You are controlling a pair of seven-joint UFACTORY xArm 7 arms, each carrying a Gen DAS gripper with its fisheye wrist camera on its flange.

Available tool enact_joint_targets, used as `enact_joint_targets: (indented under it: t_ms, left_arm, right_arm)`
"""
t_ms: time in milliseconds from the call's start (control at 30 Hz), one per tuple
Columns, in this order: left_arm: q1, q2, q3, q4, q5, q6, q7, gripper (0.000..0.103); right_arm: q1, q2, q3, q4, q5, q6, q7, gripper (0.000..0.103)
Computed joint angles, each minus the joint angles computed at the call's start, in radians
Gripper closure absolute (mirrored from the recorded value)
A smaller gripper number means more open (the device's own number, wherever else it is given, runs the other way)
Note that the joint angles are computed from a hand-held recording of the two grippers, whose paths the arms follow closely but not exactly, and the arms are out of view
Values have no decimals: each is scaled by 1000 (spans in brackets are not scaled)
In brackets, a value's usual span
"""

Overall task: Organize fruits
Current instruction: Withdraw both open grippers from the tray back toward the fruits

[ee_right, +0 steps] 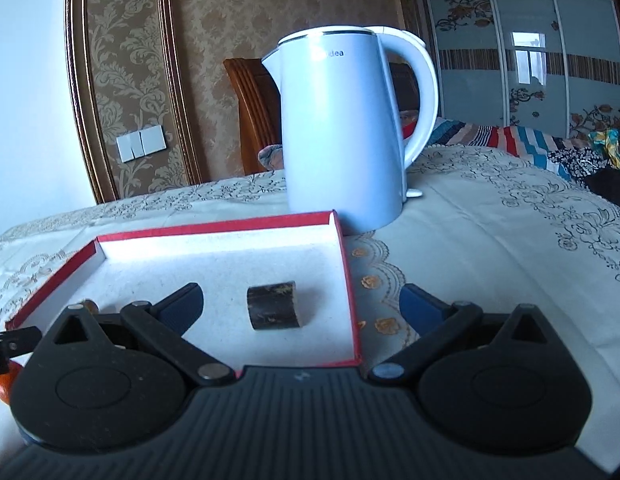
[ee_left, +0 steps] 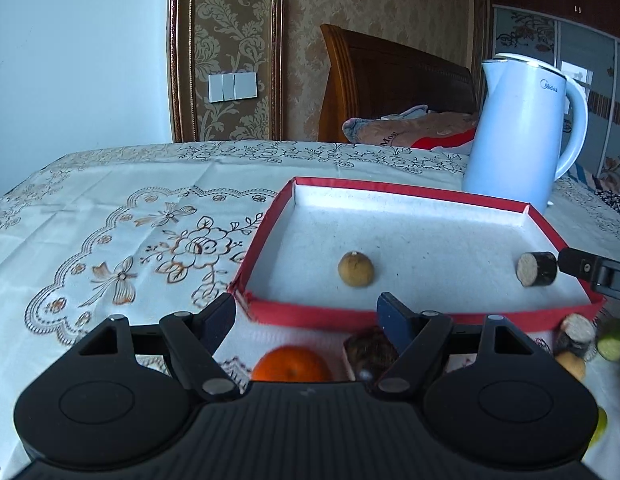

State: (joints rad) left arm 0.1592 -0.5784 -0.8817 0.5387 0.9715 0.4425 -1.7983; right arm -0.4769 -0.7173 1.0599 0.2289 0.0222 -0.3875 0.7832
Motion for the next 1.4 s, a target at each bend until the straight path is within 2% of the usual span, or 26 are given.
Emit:
enact_joint_targets:
  t_ms: [300, 400, 533, 667, 833, 1100, 1400]
  left_arm:
    - [-191, -24, 117, -60, 44, 119, -43, 25]
    - [-251, -15, 185, -82, 50, 111, -47, 25]
    - [-306, -2, 236, -98, 65, 113, -52, 25]
    - [-333, 22, 271, -96, 96, 97, -50, 25]
    - [-373, 80, 299, -71, 109, 140, -28, 25]
    - [-428, 117, 385, -72, 116, 128, -27, 25]
    - [-452, 136, 401, -64, 136, 159, -39, 25]
  right_arm:
    - [122, -93, -73, -82, -6, 18, 45, 0]
    - [118, -105, -73, -83, -13, 29, 60, 0]
    - [119, -100, -77, -79, -34, 34, 65, 0]
    - [118, -106, -76, -81, -42, 31, 75, 0]
    - [129, -103, -88, -80, -51, 37, 75, 0]
    - [131, -101, -91, -77, -59, 50, 76, 0]
    - [136, -114, -102, -83, -65, 65, 83, 0]
